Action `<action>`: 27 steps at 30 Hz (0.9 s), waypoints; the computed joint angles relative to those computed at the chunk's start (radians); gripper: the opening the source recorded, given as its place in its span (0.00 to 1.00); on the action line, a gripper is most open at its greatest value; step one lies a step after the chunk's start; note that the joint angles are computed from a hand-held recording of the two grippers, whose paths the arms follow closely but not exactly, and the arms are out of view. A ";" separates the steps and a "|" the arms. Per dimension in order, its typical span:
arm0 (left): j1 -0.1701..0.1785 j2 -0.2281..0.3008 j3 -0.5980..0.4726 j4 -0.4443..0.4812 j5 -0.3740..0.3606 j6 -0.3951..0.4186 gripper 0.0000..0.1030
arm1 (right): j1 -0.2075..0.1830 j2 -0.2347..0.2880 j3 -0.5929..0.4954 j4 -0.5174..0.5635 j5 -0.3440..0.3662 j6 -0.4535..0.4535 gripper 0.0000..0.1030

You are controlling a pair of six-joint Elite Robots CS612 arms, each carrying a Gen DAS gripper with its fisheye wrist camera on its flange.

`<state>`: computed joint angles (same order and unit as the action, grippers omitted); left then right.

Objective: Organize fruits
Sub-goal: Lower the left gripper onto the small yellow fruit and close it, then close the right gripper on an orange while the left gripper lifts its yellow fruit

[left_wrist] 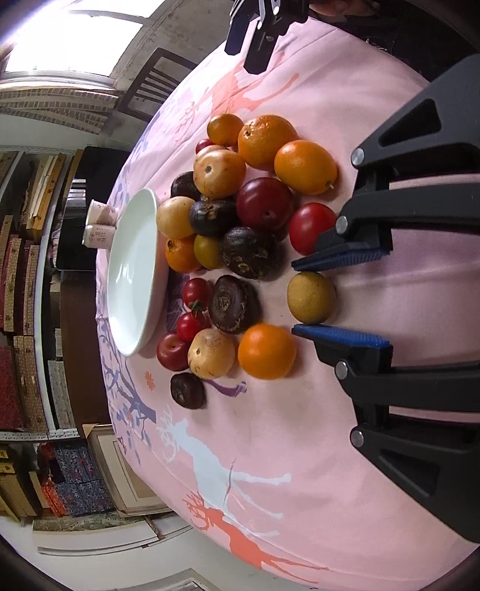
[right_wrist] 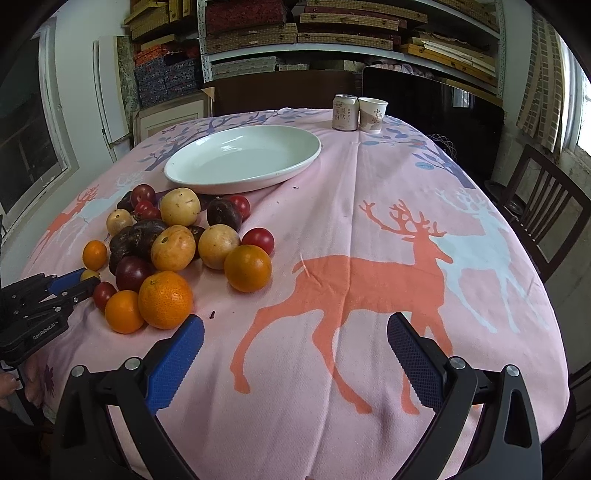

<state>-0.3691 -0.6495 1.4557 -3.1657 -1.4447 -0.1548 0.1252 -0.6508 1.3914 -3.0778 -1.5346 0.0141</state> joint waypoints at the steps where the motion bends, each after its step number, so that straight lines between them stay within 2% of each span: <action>1: 0.002 0.000 0.005 -0.017 0.013 -0.012 0.28 | 0.002 0.006 -0.008 -0.004 -0.003 -0.013 0.97; 2: 0.004 -0.001 0.007 -0.025 0.024 -0.025 0.28 | 0.006 0.013 -0.020 -0.002 -0.010 -0.027 0.97; 4: 0.011 0.001 0.004 -0.025 0.027 -0.052 0.28 | 0.011 0.029 -0.050 0.015 -0.014 -0.052 0.88; 5: 0.012 0.003 0.002 -0.019 0.026 -0.056 0.27 | 0.012 0.036 -0.067 0.031 -0.004 -0.057 0.86; 8: 0.010 0.004 -0.001 -0.020 0.027 -0.045 0.28 | 0.014 0.059 -0.120 0.099 0.008 -0.046 0.85; 11: 0.013 0.005 -0.003 -0.015 0.019 -0.051 0.28 | 0.015 0.074 -0.162 0.183 0.048 -0.055 0.76; 13: 0.015 0.006 -0.004 -0.015 0.012 -0.054 0.28 | 0.019 0.081 -0.181 0.209 0.040 -0.062 0.60; 15: 0.014 0.007 -0.005 -0.015 0.012 -0.050 0.28 | 0.022 0.085 -0.190 0.217 0.034 -0.064 0.54; 17: 0.014 0.008 -0.006 -0.015 0.009 -0.050 0.28 | 0.020 0.086 -0.189 0.215 0.044 -0.067 0.40; 18: 0.016 0.008 -0.006 -0.016 0.006 -0.052 0.28 | 0.019 0.086 -0.187 0.212 0.053 -0.066 0.37; 27: 0.014 0.009 -0.005 -0.027 0.012 -0.051 0.28 | -0.001 0.066 -0.132 0.117 0.116 -0.032 0.37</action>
<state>-0.3549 -0.6407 1.4512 -3.1929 -1.4331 -0.2056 0.1239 -0.5851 1.2597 -2.9605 -1.4183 -0.0178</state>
